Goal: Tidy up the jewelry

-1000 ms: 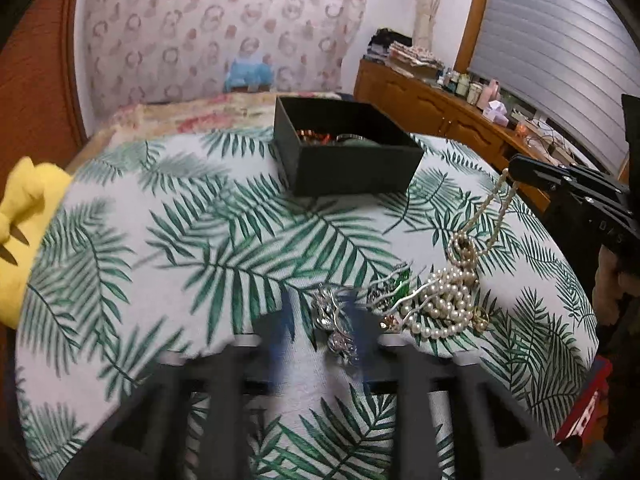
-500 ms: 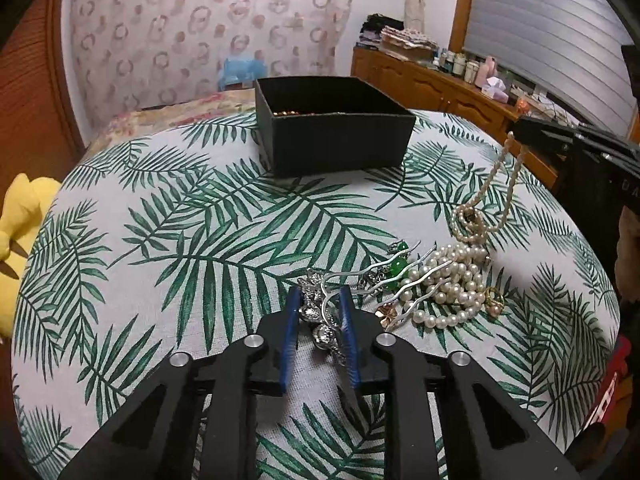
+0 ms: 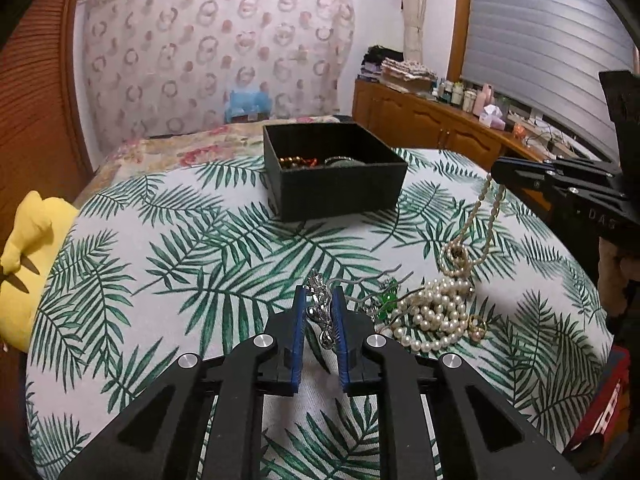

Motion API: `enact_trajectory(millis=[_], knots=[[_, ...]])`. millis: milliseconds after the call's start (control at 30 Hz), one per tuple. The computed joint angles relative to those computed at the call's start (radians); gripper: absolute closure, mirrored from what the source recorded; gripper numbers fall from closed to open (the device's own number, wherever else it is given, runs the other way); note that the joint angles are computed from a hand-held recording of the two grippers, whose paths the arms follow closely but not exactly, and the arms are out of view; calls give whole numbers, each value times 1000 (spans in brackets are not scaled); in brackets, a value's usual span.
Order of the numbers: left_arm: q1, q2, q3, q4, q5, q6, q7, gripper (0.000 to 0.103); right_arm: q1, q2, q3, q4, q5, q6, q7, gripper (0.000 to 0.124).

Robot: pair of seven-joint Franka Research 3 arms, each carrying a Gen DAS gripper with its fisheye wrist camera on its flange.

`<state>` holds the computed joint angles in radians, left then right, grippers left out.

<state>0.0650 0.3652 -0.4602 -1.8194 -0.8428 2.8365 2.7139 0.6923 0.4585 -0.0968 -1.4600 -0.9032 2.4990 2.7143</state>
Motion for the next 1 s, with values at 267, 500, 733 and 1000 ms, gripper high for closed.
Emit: enact_trajectory(millis=[267,500,733,1000], knots=[[8,-4,-9,27,-54,-3,39,96,-3,-11,-6,32,-31,11,0,118],[9,-8,-9,51,-103,-12,73,96,-1,0,-13,96,-44,10,-25,118],[-6,-10,8,86,-148,-19,110,96,-9,22,-25,175,-31,17,-66,118],[-24,29,20,178,-122,-31,76,96,-27,82,-46,319,35,32,-181,118]])
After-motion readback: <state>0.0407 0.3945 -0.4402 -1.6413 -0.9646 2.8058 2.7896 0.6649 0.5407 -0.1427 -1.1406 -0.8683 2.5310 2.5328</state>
